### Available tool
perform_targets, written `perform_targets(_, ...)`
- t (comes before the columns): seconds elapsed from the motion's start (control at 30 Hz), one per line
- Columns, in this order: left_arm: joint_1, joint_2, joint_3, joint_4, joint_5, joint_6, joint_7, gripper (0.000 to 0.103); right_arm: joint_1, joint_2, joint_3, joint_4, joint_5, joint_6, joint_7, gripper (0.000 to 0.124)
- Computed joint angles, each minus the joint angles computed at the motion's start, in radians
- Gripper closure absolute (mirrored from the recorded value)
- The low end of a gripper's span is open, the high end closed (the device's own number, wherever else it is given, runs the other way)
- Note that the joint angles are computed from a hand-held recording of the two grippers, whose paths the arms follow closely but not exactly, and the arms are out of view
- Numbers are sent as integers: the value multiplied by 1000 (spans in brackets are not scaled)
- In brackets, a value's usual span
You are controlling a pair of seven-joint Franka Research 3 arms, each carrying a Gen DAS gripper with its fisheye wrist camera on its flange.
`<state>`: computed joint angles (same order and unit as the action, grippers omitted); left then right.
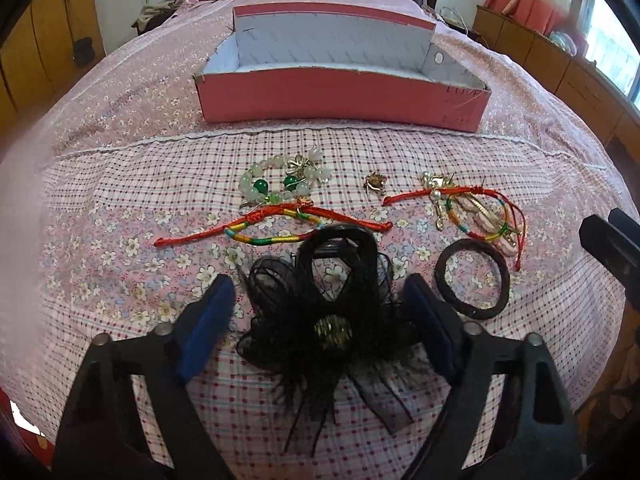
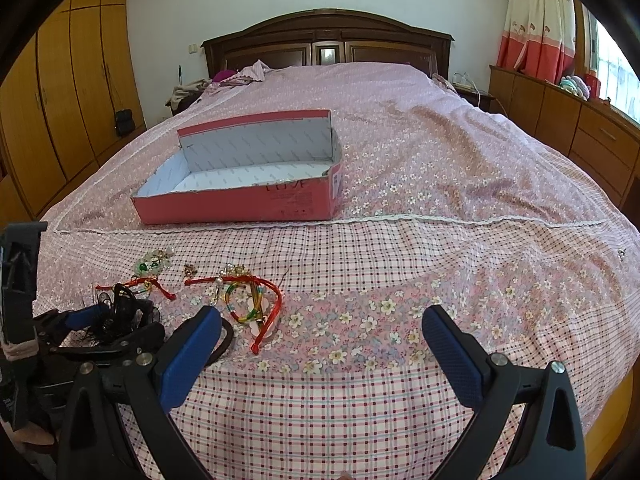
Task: Organize jewelry
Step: 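Lower the left tool onto the black feathered bow clip and close it, then grasp the red string bracelet with the right tool while the left tool holds the bow clip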
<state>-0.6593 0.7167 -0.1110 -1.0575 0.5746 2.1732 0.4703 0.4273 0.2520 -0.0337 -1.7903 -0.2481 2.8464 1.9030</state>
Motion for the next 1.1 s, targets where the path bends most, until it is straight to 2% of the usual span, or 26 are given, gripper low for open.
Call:
perform_targets(0.03, 2, 0, -2, -1, -1, 4, 5, 39, -2, 3, 3, 3, 5, -4, -7, 24)
perform_targets(0.23, 15, -50, -6, -89, 10, 78, -14, 62, -28, 19, 39, 26, 92, -34, -88, 34)
perform_targets(0.57, 18, -149, -2, -215, 102, 102, -89, 71, -52, 66, 83, 100, 253, -114, -253, 52)
perform_targets(0.63, 24, -163, -6, -234, 116, 108, -102, 74, -48, 80, 81, 120, 266, -129, -267, 55)
perform_targets(0.8, 35, -172, -15, -242, 130, 110, -118, 75, -53, 128, 86, 189, 314, -192, -301, 65)
perform_targets(0.9, 41, -179, -19, -252, 134, 115, -125, 75, -57, 156, 89, 228, 343, -235, -315, 77)
perform_targets(1.1, 51, -185, -24, -265, 134, 126, -128, 75, -79, 174, 113, 248, 422, -243, -388, 113)
